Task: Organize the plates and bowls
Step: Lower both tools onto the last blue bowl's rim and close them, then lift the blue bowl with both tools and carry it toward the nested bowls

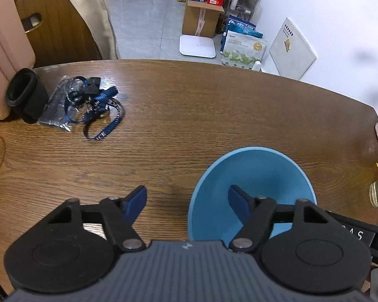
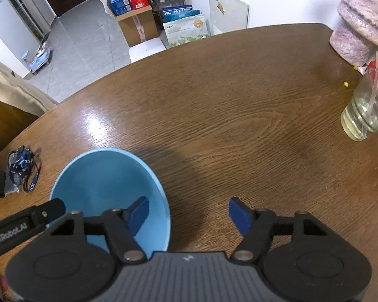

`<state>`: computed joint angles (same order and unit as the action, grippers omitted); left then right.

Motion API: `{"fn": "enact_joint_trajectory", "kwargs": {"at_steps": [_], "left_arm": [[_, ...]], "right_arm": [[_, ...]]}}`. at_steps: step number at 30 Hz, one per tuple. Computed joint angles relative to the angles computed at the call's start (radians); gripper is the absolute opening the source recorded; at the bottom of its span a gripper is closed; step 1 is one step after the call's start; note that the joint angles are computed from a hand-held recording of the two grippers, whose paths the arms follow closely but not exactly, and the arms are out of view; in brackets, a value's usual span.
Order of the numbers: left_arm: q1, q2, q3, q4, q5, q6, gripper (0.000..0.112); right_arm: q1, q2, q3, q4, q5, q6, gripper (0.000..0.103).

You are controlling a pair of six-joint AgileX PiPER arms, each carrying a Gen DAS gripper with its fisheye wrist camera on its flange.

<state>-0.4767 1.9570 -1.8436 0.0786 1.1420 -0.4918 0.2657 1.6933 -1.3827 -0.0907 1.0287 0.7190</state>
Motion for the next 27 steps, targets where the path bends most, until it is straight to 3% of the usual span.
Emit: {"fn": "enact_joint_trajectory", "kwargs": {"at_steps": [11, 17, 27], "left_arm": [[0.011, 0.008, 0.026, -0.069, -0.044, 0.033, 0.028], [0.019, 0.004, 0.050, -0.089, -0.067, 0.039, 0.014], [0.016, -0.048, 0.109, -0.081, -0.101, 0.036, 0.013]], "right_arm": [[-0.043, 0.004, 0.029, 0.104, -0.059, -0.077, 0.024], [-0.056, 0.000, 0.053, 0.152, -0.091, -0.109, 0.012], [-0.025, -0.036, 0.086, 0.124, -0.117, -0.092, 0.006]]}}
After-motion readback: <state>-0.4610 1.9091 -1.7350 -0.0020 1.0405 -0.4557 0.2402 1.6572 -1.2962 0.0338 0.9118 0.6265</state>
